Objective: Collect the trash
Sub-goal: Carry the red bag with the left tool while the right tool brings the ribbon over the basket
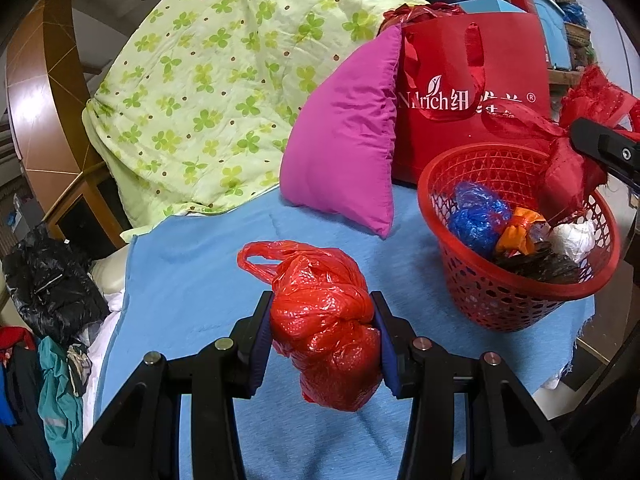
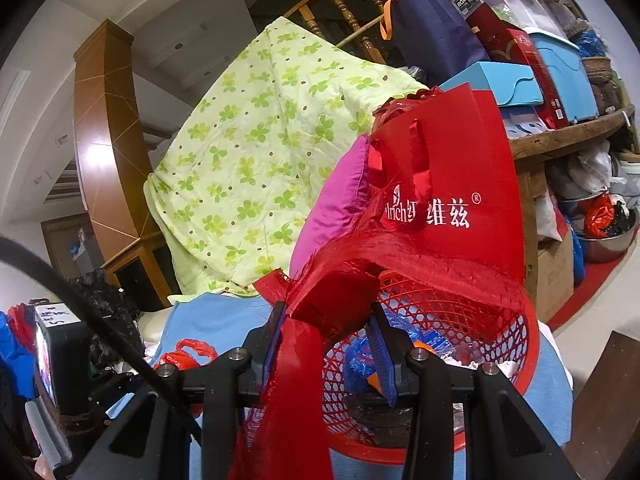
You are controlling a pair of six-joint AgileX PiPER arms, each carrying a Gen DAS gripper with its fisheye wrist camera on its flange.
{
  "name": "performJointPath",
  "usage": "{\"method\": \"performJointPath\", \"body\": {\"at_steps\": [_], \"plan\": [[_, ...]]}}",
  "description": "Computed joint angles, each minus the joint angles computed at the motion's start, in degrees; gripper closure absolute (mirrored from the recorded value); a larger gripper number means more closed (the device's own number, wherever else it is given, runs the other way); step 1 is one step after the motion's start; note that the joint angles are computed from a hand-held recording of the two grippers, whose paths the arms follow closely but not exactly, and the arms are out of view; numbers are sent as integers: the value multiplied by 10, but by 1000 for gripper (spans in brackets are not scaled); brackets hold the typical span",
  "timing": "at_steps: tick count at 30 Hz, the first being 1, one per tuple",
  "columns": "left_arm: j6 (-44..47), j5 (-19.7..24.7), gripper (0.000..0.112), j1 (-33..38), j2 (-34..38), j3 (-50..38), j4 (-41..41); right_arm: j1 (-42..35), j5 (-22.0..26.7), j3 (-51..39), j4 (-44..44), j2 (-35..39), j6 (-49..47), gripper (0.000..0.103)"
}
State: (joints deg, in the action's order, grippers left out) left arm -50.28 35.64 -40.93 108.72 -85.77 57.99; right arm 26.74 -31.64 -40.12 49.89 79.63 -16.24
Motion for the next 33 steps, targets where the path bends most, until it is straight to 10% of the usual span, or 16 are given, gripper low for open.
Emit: {"method": "performJointPath", "body": {"at_steps": [33], "plan": [[31, 10, 64, -32, 17, -39, -10, -17, -3, 28, 2, -26, 35, 61]]}}
